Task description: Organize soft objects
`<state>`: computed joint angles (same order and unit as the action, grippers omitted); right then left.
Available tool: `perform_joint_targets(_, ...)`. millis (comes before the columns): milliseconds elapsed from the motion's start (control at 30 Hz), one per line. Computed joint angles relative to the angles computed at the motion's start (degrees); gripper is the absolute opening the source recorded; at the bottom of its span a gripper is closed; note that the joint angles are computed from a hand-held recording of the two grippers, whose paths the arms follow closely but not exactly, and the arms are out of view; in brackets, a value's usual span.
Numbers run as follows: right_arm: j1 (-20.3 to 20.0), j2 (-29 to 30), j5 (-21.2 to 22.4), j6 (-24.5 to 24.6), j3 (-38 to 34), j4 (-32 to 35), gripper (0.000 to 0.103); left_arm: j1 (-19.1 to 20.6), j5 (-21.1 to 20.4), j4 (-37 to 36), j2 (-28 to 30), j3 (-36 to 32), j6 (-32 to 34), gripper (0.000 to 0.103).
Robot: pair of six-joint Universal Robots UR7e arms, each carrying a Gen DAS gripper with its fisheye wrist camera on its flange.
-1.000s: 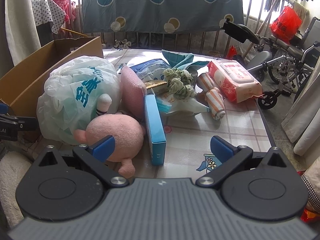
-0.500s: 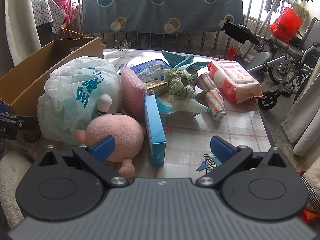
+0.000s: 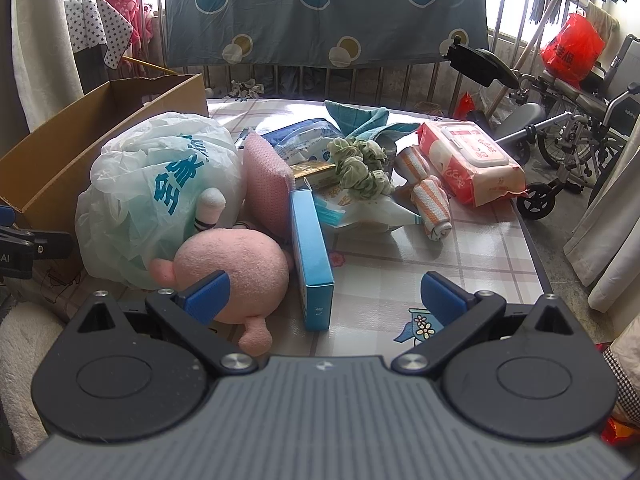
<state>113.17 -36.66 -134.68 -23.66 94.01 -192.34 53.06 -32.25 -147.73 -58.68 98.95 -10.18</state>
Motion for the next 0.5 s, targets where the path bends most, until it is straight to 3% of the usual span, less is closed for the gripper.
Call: perform_joint_targets(500,-0.8,0.0,0.7,1.2,0.0,0.4,0.102,0.1,0.3,1.0,0.6,-0.7,-0.6,0.103)
